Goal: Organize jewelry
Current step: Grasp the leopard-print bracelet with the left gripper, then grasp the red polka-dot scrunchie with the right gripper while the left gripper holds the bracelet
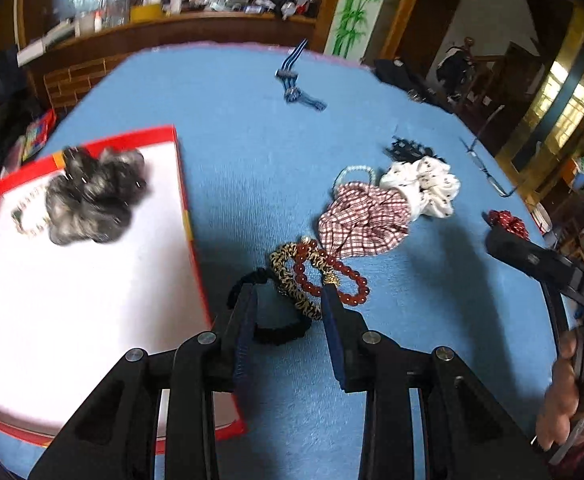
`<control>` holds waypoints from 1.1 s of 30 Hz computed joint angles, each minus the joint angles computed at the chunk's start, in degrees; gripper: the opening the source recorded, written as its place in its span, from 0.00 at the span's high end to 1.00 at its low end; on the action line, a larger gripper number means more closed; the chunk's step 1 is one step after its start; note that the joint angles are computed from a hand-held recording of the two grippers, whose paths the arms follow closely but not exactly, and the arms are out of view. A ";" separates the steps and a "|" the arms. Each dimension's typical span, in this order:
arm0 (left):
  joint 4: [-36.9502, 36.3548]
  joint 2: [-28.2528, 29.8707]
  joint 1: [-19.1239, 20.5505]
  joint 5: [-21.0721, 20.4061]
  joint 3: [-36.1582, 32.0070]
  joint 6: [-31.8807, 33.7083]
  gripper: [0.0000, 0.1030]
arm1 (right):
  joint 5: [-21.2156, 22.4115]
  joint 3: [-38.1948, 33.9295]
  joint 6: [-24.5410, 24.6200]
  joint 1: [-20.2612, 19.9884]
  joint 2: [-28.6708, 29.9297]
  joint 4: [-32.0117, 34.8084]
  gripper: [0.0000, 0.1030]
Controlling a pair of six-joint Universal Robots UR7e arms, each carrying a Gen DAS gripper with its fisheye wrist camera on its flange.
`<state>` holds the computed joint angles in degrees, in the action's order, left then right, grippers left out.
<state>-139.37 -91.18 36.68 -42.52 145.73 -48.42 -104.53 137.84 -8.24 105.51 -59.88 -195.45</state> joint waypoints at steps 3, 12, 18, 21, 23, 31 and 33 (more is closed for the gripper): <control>-3.59 2.19 2.75 -2.09 -0.97 0.99 0.71 | 0.39 0.58 -0.14 -0.60 -0.64 -0.54 0.46; -6.81 7.95 6.77 -3.79 -3.47 0.84 0.90 | 2.45 1.94 -0.74 -2.64 -1.80 -1.10 0.46; -7.73 6.41 4.81 -2.62 -2.74 0.79 0.96 | 3.15 3.21 -0.87 -3.70 -3.51 -1.79 0.46; -6.45 3.30 0.97 -1.00 -2.29 0.59 0.96 | 2.87 3.89 -0.95 -4.28 -4.79 -2.61 0.46; -5.89 1.63 -2.06 -0.05 -2.21 1.05 0.96 | 2.91 4.22 -0.80 -4.77 -5.89 -2.76 0.46; -4.57 0.09 -10.81 0.83 -2.52 2.67 0.95 | 1.13 5.16 -0.33 -7.65 -10.88 -3.05 0.46; -5.67 1.36 -11.27 0.28 -2.34 2.82 0.95 | -0.36 5.29 0.30 -9.18 -12.75 -3.41 0.46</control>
<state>-145.04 -89.82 25.41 -42.23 143.39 -45.61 -104.89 143.13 -7.93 96.33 -72.63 -198.86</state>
